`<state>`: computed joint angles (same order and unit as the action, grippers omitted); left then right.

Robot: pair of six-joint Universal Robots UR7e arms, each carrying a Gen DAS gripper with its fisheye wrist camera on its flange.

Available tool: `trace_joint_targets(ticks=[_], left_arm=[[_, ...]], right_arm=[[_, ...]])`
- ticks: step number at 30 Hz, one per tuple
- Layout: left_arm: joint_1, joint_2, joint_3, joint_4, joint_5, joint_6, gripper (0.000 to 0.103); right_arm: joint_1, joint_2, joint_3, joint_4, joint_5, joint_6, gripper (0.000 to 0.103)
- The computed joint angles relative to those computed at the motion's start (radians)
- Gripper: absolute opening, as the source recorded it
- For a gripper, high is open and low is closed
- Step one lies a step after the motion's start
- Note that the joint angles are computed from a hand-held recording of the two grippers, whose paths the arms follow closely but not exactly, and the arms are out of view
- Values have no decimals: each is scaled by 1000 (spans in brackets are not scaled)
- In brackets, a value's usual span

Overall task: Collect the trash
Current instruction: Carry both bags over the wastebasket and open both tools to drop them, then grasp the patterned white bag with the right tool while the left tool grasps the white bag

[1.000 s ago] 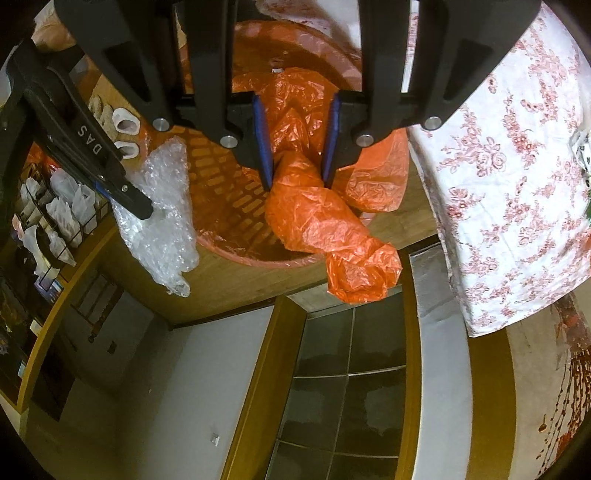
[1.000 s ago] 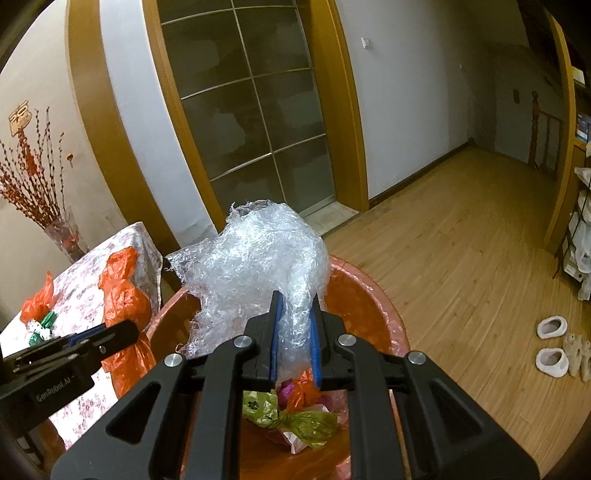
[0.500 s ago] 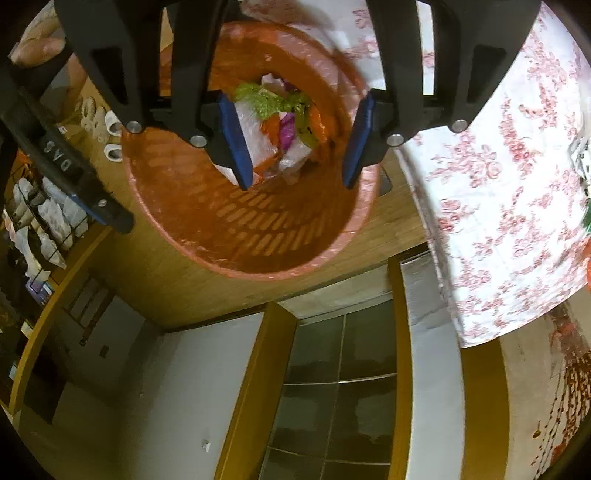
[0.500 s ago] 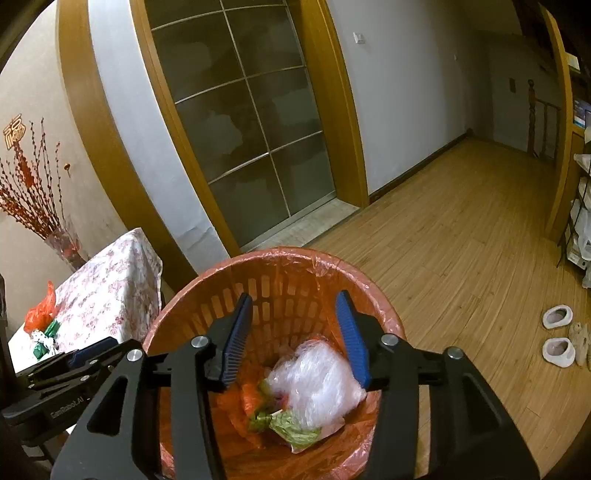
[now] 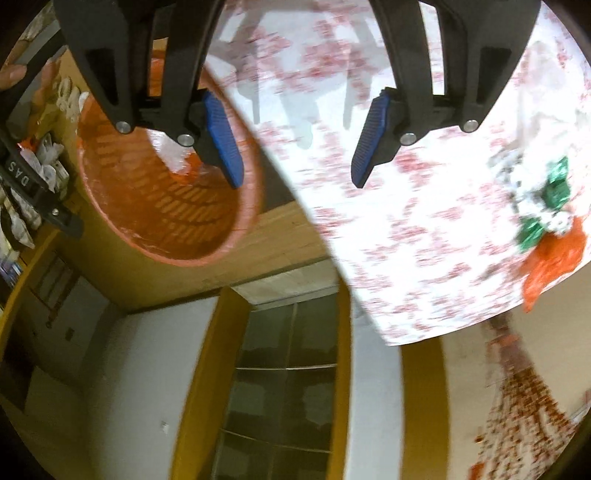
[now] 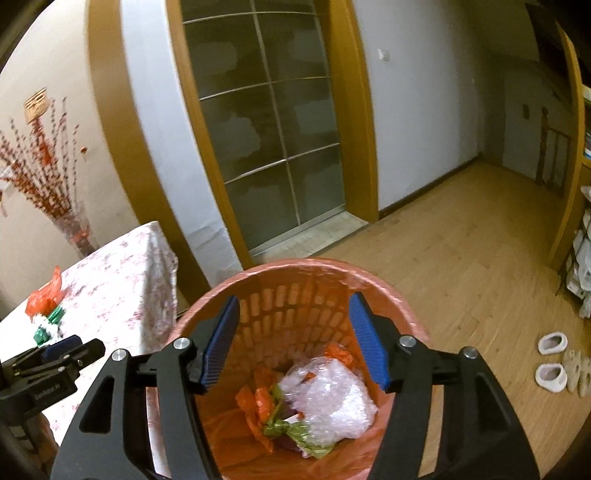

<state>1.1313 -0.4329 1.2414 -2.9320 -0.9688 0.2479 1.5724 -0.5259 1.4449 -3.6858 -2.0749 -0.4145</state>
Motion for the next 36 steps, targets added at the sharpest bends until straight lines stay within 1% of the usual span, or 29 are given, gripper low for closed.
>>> trace_joint_targets(ticks=[7, 10, 12, 15, 18, 21, 24, 26, 29, 30, 32, 33, 34, 36], left_arm=[[39, -82, 82, -71, 55, -7, 60], [57, -120, 128, -136, 106, 13, 62], [73, -151, 160, -196, 158, 34, 64], [93, -186, 188, -257, 225, 49, 64], [128, -217, 198, -284, 279, 46, 64], [153, -222, 185, -260, 311, 27, 64], [180, -232, 177, -192, 301, -25, 64], [194, -235, 172, -144, 279, -64, 64], [205, -236, 172, -118, 255, -86, 65], [204, -230, 172, -127, 253, -83, 63], [203, -228, 172, -141, 243, -68, 49], [206, -231, 172, -139, 219, -69, 33], [208, -232, 169, -133, 207, -71, 26], [210, -238, 172, -134, 194, -73, 20]], right_arm=[[30, 33, -33, 58, 18, -20, 62], [41, 51, -51, 79, 23, -28, 62], [49, 65, -64, 98, 30, -35, 62], [61, 84, -82, 126, 35, -41, 62], [72, 105, -106, 162, 42, -43, 62], [82, 124, -127, 193, 50, -45, 62], [93, 142, -146, 219, 55, -49, 62], [101, 155, -164, 240, 58, -48, 62], [113, 175, -190, 267, 59, -55, 62], [117, 181, -199, 276, 59, -60, 62], [125, 197, -221, 297, 61, -63, 62], [128, 203, -231, 309, 65, -62, 62], [133, 213, -248, 328, 71, -59, 62], [140, 233, -276, 356, 80, -57, 62]])
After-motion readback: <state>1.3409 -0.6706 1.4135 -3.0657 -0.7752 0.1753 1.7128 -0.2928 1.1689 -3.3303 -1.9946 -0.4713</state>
